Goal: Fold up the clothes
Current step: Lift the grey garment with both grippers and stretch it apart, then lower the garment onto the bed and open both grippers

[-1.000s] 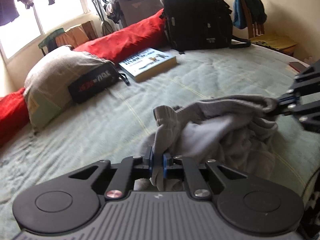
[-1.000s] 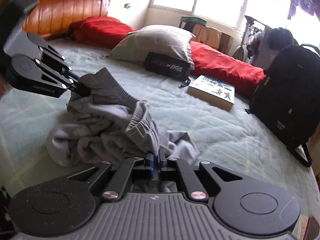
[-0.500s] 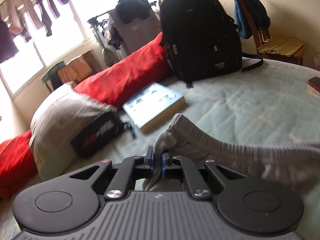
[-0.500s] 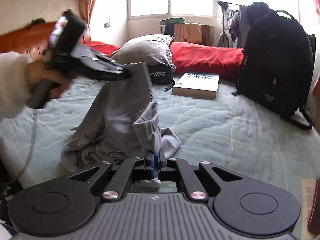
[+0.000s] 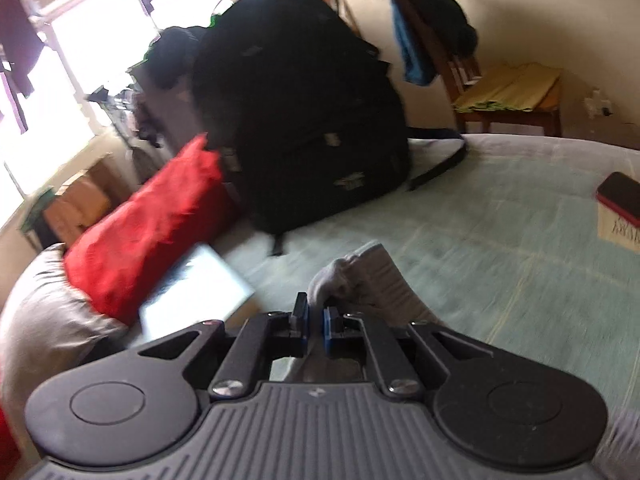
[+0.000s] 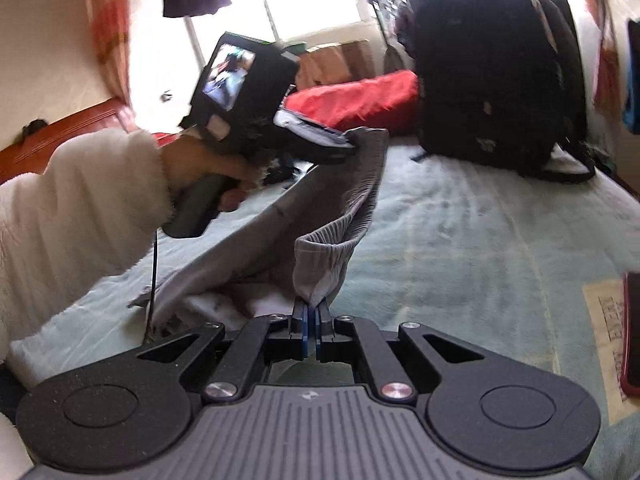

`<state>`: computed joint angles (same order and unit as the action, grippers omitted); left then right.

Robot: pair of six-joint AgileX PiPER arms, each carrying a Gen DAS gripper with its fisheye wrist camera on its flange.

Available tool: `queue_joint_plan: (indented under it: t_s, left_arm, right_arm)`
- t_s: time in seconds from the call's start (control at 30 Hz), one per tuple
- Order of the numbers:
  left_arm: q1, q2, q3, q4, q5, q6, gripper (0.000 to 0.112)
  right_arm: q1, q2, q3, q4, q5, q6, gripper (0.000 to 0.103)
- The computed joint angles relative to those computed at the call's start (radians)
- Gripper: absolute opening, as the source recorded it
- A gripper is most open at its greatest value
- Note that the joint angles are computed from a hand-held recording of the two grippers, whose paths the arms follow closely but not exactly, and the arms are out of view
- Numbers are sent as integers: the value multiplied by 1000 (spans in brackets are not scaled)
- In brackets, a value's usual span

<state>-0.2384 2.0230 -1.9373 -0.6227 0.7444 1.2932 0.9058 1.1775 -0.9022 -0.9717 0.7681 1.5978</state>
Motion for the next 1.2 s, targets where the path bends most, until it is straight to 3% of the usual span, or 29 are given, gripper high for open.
queue_joint_plan:
  t_s: [0.27, 0.57, 0.67, 0.73, 0.8, 0.93, 1.07, 1.2]
  left_arm:
    - [-142, 121, -29, 165, -71, -106, 4]
    - [-217, 231, -198, 154, -39, -153, 4]
    - [-241, 292, -274, 258, 34, -227, 11]
    - [-244, 274, -222, 283, -7, -232, 15]
    - [-224, 250, -207, 264, 17, -193, 16]
    - [-170, 165, -141, 228, 44, -142, 24]
    - [-73, 24, 11, 132, 73, -38, 41]
    - [69, -125, 192, 46, 123, 92, 46]
  right_arm:
    - [-161, -29, 131, 88, -92, 40, 5]
    - [-234, -107, 207, 83, -50, 98, 5]
    - [-255, -67, 224, 131, -45, 94, 8]
    - [-263, -37, 209, 191, -13, 51, 14]
    - [-228, -46, 211, 174, 37, 67, 23]
    - [-187, -61, 179, 142, 116, 75, 27]
    - [-118, -48, 118, 117, 169, 88, 35]
    - [-18, 6, 45, 89, 197, 102, 51]
